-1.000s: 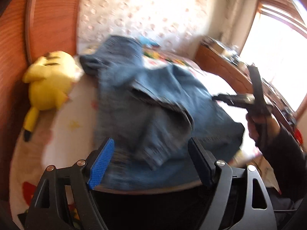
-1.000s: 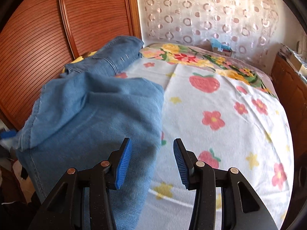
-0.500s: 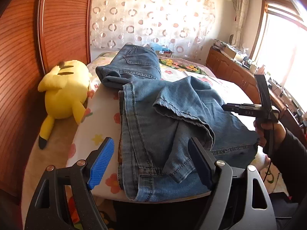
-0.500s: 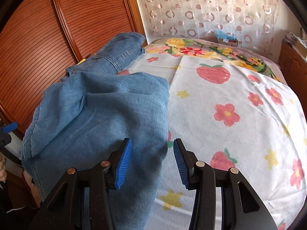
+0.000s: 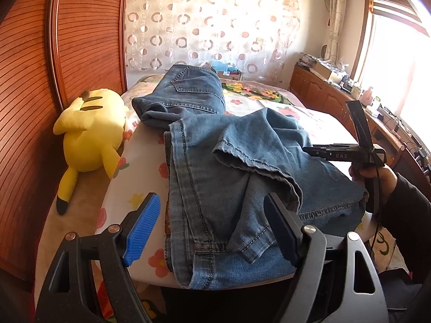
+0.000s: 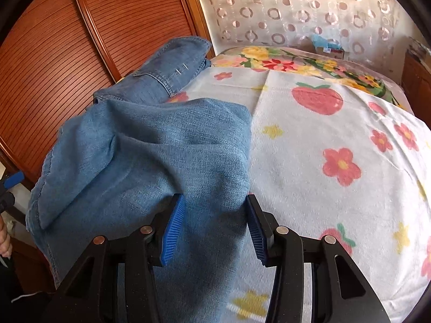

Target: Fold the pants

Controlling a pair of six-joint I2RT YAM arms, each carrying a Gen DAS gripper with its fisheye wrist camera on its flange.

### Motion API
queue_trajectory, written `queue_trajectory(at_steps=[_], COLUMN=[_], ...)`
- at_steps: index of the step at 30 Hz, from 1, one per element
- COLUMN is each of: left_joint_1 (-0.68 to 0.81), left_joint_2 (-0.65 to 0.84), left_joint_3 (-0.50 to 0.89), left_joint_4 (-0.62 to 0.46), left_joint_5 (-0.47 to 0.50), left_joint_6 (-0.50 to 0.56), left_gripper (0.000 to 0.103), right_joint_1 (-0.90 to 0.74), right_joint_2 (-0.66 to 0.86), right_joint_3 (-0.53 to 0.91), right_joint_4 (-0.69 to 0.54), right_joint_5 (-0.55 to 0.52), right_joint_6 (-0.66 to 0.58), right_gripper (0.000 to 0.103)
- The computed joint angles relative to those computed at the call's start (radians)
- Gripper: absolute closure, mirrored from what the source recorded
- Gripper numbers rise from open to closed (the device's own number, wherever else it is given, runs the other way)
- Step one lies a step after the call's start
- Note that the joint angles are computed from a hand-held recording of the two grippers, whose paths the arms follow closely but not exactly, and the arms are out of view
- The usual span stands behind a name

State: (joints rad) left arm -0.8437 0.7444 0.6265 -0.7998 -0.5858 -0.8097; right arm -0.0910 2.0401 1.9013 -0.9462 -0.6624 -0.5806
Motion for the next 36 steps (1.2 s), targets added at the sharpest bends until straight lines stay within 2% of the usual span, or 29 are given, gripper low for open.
queue_trajectory(at_steps=[5, 6, 8, 9, 10, 12, 14, 18, 23, 26, 30, 34, 36], left_joint_1=[0.036, 0.043, 0.053, 0.053, 0.056, 0.063, 0.080, 0.090, 0.090, 0.094, 0.115, 0.121, 0.119], left_joint_2=[-0.015, -0.015, -0.014, -0.014, -0.015, -0.017, -0.023, -0.031, -0.041, -0.042, -0.024, 0.043, 0.075], left_joint_3=[-0.018, -0.023, -0.029, -0.033, -0.035, -0.040, -0.042, -0.033, -0.023, -0.029, -0.028, 0.001, 0.019], left_joint_4=[0.015, 0.021, 0.029, 0.031, 0.033, 0.038, 0.038, 0.033, 0.032, 0.042, 0.076, 0.134, 0.154], left_joint_5=[0.027, 0.031, 0.040, 0.040, 0.042, 0.046, 0.053, 0.047, 0.034, 0.039, 0.065, 0.077, 0.078], left_joint_6=[0.017, 0.019, 0.023, 0.022, 0.024, 0.028, 0.041, 0.048, 0.060, 0.067, 0.098, 0.141, 0.150], left_gripper=[0.023, 0.023, 0.023, 0.023, 0.023, 0.023, 0.023, 0.023, 0.023, 0.023, 0.023, 0.023, 0.023], right_joint_1=[0.002, 0.003, 0.001, 0.003, 0.002, -0.003, -0.018, -0.037, -0.086, -0.141, -0.220, -0.279, -0.311], right_joint_2=[-0.019, -0.011, 0.006, 0.007, -0.006, -0.040, -0.120, -0.254, -0.286, -0.316, -0.231, -0.031, 0.046], right_joint_3=[-0.052, -0.042, -0.017, -0.014, -0.032, -0.065, -0.141, -0.179, -0.035, -0.001, 0.086, 0.172, 0.195], right_joint_4=[0.044, 0.036, -0.005, -0.021, -0.004, 0.024, 0.112, 0.146, -0.007, -0.011, -0.005, 0.005, 0.032], right_joint_5=[-0.022, -0.030, -0.059, -0.074, -0.080, -0.097, -0.122, -0.163, -0.219, -0.232, -0.156, 0.011, 0.042], right_joint_6=[-0.008, -0.009, -0.028, -0.037, -0.039, -0.040, -0.001, 0.023, 0.007, -0.009, 0.014, 0.000, 0.001], right_gripper=[0.055, 0.058, 0.075, 0.089, 0.092, 0.094, 0.095, 0.095, 0.096, 0.096, 0.096, 0.096, 0.097])
